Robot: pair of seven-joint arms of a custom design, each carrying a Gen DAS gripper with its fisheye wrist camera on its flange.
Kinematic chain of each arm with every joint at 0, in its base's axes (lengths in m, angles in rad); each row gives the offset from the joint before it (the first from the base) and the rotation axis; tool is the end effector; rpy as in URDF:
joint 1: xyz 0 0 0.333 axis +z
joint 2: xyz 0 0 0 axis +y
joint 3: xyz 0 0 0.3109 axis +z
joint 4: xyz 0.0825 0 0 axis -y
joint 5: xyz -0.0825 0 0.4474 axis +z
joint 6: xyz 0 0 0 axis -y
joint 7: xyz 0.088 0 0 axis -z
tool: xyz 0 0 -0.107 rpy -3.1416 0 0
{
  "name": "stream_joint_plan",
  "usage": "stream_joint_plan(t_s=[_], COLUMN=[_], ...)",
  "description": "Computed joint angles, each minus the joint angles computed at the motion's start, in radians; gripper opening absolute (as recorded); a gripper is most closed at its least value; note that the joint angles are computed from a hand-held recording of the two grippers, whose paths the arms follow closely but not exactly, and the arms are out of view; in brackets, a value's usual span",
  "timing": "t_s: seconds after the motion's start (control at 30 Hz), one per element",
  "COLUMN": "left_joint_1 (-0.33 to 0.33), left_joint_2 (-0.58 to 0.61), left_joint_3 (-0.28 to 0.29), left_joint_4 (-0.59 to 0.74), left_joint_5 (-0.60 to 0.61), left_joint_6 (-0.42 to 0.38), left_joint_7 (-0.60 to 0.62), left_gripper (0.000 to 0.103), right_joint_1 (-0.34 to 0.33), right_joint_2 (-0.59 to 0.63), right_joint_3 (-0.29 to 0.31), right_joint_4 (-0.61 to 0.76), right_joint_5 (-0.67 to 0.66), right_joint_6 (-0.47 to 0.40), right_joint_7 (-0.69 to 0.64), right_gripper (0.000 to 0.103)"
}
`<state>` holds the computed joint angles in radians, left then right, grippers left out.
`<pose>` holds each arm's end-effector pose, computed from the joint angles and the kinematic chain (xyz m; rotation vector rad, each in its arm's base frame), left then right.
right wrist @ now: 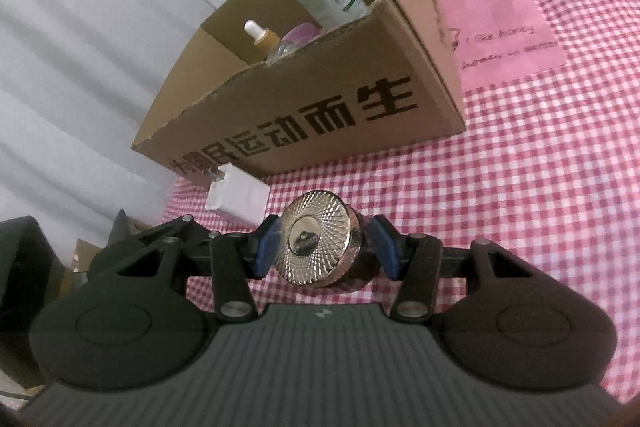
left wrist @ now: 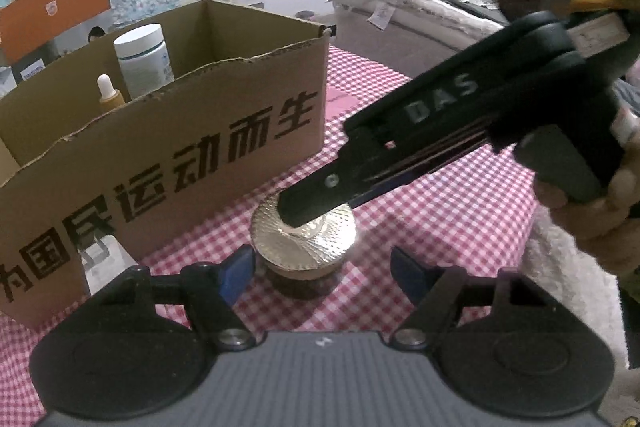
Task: Organize rigid objects
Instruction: 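Lift the gold jar and carry it over the box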
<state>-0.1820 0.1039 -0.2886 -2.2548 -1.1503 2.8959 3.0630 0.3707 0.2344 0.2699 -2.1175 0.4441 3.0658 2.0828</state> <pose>0.5539 -0.2210 0.3040 -0.9023 2.5566 -0.9536 0.5518 0.3627 0.3344 -1.3985 1.9628 0.1221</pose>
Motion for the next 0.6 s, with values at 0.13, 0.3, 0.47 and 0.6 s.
stream_joint_plan(t_s=[0.13, 0.3, 0.47, 0.6], left_joint_1=[-0.004, 0.013, 0.055, 0.076], left_joint_2=[0.036, 0.075, 0.092, 0.093], left_joint_3=[-0.008, -0.026, -0.067, -0.091], left_joint_4=[0.025, 0.050, 0.061, 0.059], left_joint_5=[0.051, 0.163, 0.181, 0.155], left_joint_6=[0.042, 0.064, 0.074, 0.084], left_joint_7=[-0.022, -0.106, -0.128, -0.107], left_gripper=[0.073, 0.062, 0.058, 0.057], right_joint_1=[0.007, 0.000, -0.001, 0.009], right_joint_2=[-0.003, 0.013, 0.023, 0.022], right_joint_3=[-0.008, 0.003, 0.006, -0.003], right_joint_4=[-0.007, 0.004, 0.005, 0.002], right_joint_5=[-0.009, -0.002, -0.007, -0.021], right_joint_6=[0.014, 0.012, 0.018, 0.026], right_joint_7=[0.018, 0.018, 0.032, 0.055], right_gripper=[0.050, 0.050, 0.046, 0.043])
